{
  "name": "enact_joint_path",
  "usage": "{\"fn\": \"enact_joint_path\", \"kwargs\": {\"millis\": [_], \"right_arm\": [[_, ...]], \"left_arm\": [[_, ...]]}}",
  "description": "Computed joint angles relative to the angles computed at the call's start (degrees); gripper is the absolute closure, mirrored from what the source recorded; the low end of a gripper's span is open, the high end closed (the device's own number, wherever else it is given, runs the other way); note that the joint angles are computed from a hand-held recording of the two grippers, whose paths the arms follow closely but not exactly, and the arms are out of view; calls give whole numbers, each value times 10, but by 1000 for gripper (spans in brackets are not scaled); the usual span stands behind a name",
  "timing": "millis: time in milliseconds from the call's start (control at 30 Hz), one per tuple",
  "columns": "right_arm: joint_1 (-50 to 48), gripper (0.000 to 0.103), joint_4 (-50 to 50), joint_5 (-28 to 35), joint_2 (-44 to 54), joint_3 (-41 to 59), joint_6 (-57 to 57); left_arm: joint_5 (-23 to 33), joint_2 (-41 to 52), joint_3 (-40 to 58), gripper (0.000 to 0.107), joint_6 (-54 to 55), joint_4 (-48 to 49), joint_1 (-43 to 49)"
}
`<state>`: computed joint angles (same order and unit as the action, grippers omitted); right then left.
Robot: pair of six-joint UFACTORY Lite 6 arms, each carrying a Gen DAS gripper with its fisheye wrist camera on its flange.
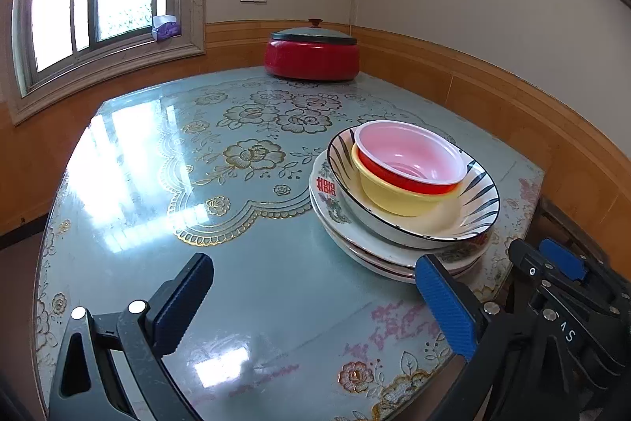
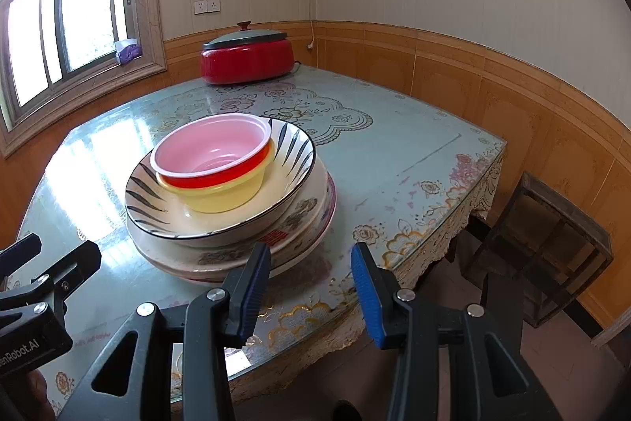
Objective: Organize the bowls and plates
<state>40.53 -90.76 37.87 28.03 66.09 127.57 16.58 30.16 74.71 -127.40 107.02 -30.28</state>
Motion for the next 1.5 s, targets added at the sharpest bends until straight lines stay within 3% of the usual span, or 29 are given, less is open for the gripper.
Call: {"fn": "enact_joint_path", "kwargs": {"millis": [367,1133,1400,1500], "right_arm": [[24,60,-1,24,4,12,4],[22,60,-12,7,-13,-11,11],[16,60,-16,-4,-9,-8,11],[13,60,-11,-8,-4,-3,4]], "left_arm": [[21,-35,-53,4,-33,23,-5],[48,-45,-53,4,23,-31,-34],[44,-48,-59,4,-2,-3,-34],[32,-49,-64,14,-48,44,-27]]}}
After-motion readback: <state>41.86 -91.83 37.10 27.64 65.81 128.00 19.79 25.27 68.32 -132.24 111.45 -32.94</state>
